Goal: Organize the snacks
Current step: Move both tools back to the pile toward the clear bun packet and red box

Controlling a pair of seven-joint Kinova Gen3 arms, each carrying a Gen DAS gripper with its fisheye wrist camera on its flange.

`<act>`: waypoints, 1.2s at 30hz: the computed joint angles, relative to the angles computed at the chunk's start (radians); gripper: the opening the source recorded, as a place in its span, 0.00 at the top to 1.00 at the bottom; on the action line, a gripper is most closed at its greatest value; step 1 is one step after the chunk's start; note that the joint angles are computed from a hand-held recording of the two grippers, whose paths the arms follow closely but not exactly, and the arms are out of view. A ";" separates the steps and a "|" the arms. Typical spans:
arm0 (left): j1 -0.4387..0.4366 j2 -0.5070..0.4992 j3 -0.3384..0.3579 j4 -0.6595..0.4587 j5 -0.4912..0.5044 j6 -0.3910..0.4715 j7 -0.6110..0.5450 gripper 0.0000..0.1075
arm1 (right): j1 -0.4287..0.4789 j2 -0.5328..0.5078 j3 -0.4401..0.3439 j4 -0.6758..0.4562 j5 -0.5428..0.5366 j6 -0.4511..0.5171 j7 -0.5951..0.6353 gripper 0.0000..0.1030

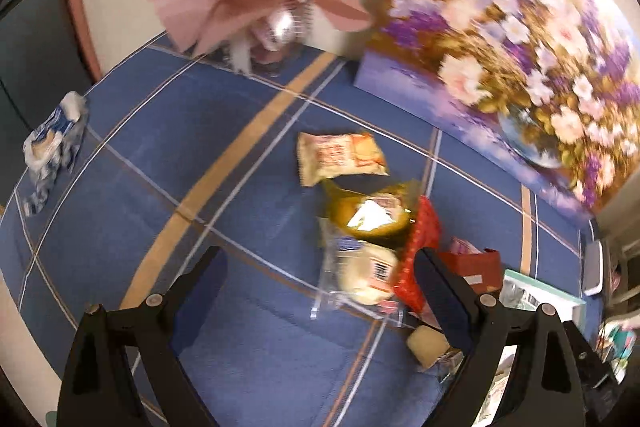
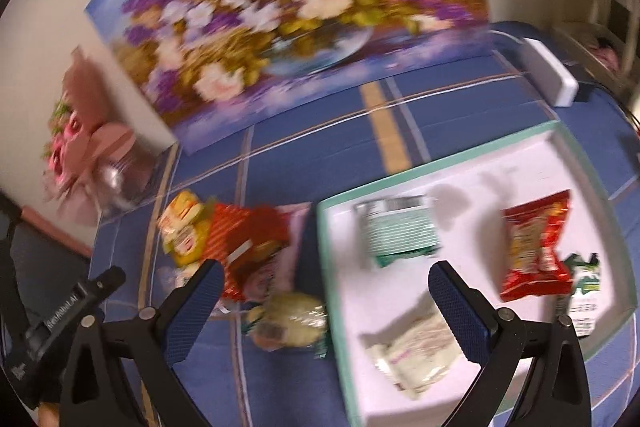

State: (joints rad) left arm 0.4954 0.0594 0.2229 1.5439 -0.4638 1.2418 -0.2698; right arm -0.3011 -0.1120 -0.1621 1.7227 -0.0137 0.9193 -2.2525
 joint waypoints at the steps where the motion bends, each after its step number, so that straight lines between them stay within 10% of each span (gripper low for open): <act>1: -0.004 -0.003 -0.004 0.003 0.004 0.002 -0.003 0.12 | -0.007 0.009 -0.005 -0.007 -0.007 -0.001 0.002 0.00; 10: -0.081 -0.062 -0.013 0.073 0.083 -0.017 -0.030 0.12 | -0.047 0.077 -0.008 -0.016 -0.061 -0.041 0.031 0.11; 24: -0.167 0.021 -0.061 0.141 0.351 -0.287 -0.229 0.13 | -0.157 0.180 -0.029 -0.089 0.191 -0.034 -0.008 0.16; 36: -0.208 0.074 -0.087 0.155 0.502 -0.355 -0.341 0.19 | -0.213 0.258 -0.003 -0.120 0.250 -0.019 0.012 0.16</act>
State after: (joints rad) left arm 0.2874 0.1335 0.1356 1.6985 0.0379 0.8867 -0.6107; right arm -0.5141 0.1457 -0.1646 1.6028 0.2360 0.9002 -2.2403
